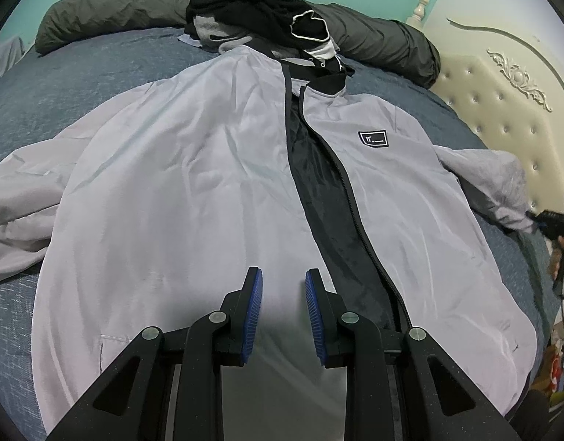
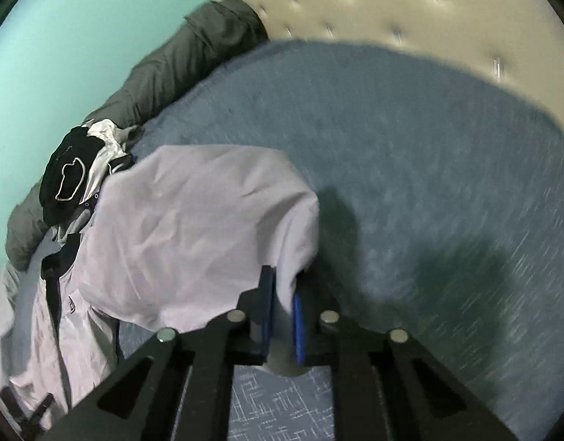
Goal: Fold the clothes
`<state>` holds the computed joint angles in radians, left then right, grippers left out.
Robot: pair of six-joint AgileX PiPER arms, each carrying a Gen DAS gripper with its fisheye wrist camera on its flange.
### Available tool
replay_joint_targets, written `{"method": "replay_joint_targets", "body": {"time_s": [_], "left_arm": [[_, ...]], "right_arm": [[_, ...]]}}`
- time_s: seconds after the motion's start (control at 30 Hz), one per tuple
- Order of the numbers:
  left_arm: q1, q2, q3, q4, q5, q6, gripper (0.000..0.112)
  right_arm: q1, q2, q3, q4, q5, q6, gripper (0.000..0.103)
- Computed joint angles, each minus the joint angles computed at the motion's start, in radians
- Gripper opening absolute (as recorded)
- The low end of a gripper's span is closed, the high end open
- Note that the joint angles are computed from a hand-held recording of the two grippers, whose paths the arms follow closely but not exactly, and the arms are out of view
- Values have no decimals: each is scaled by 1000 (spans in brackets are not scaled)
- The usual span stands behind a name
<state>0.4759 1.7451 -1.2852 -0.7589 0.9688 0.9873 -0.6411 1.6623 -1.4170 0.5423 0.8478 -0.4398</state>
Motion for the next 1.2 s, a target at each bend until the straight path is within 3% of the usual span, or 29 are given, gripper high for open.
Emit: {"method": "replay_joint_targets", "body": {"time_s": [0.17, 0.27, 0.4, 0.47, 0.63, 0.87, 1.0, 1.2], "left_arm": [[1, -1, -3, -1, 1, -1, 27], [-2, -1, -2, 1, 0, -2, 27], [-6, -4, 0, 4, -1, -2, 27], [-8, -5, 1, 5, -1, -1, 27], [-11, -1, 0, 9, -3, -4, 27], [-9, -1, -3, 8, -1, -4, 27], [-10, -5, 1, 10, -6, -5, 27], [-11, -1, -1, 13, -9, -8, 27]], "right_arm": [[68, -40, -151, -205, 2, 93, 5], [105, -23, -247, -323, 68, 133, 5], [192, 52, -297, -535, 159, 230, 7], [224, 80, -254, -563, 149, 232, 9], [180, 129, -184, -213, 160, -4, 13], [-19, 23, -88, 62, 133, -136, 14], [-144, -13, -21, 164, 93, -134, 29], [-248, -46, 92, 381, 8, -196, 29]]}}
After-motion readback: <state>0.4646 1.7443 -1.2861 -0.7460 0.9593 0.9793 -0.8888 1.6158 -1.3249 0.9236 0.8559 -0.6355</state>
